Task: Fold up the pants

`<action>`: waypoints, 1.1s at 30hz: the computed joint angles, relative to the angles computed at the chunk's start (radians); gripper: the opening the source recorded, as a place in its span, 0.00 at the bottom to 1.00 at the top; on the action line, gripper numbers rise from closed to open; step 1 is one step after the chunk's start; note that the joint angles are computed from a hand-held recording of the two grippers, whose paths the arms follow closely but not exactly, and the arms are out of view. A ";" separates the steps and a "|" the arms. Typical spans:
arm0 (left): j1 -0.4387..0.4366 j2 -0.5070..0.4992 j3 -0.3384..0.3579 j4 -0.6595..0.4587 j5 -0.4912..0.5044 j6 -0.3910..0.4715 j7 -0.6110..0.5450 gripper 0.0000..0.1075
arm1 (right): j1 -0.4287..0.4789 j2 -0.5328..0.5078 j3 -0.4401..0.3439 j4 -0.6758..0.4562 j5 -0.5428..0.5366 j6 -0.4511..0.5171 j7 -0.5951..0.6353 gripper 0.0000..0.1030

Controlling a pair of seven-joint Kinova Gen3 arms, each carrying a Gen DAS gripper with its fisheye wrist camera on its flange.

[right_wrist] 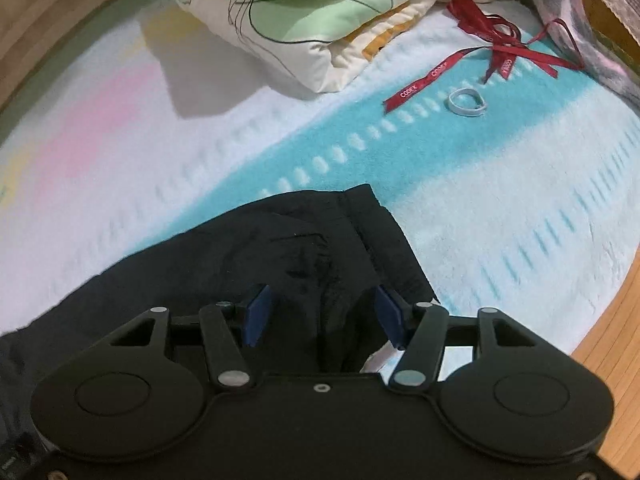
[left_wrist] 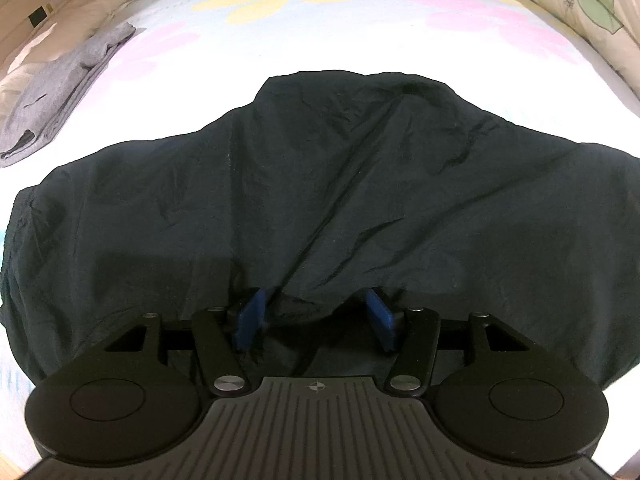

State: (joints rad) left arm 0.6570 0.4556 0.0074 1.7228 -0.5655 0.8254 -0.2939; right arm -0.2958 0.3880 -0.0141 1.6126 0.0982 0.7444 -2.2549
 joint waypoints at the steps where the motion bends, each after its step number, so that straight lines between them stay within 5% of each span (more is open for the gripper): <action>1: -0.003 -0.001 0.001 0.002 0.002 -0.003 -0.003 0.52 | -0.002 0.009 0.002 -0.003 0.006 -0.002 0.000 0.61; 5: -0.011 -0.003 0.003 0.003 0.009 -0.008 -0.010 0.52 | -0.032 0.033 0.019 -0.024 0.054 0.019 -0.022 0.61; 8: -0.013 -0.001 0.003 -0.002 0.016 -0.006 -0.014 0.52 | -0.026 0.054 0.011 -0.044 0.058 0.051 0.006 0.36; 14: -0.013 -0.005 0.004 -0.003 0.018 -0.009 -0.023 0.52 | -0.059 0.052 0.017 -0.052 0.102 0.085 0.026 0.10; 21: 0.046 -0.003 0.002 -0.008 -0.076 -0.011 -0.029 0.53 | -0.124 0.050 0.064 -0.057 0.233 0.131 -0.110 0.07; 23: 0.025 0.019 0.026 -0.036 -0.044 0.009 -0.092 0.53 | -0.089 0.059 0.041 -0.059 0.198 0.126 -0.092 0.12; 26: 0.024 0.032 0.019 -0.036 -0.017 -0.007 -0.109 0.55 | -0.075 0.049 0.041 -0.047 0.188 0.103 -0.099 0.32; 27: 0.023 0.033 0.016 -0.039 -0.012 -0.005 -0.114 0.55 | -0.055 0.037 0.027 -0.038 0.186 0.092 -0.111 0.51; 30: 0.017 0.029 0.010 -0.034 0.010 -0.019 -0.117 0.56 | -0.069 0.003 0.081 -0.005 0.164 0.070 -0.217 0.88; 33: 0.006 0.027 0.006 -0.033 0.029 -0.029 -0.123 0.56 | -0.049 -0.021 0.082 0.037 0.142 0.032 -0.272 0.85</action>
State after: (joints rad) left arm 0.6629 0.4831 0.0136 1.6901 -0.5362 0.7968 -0.4166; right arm -0.3446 0.3666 0.0678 1.6497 0.2400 0.7766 -2.5267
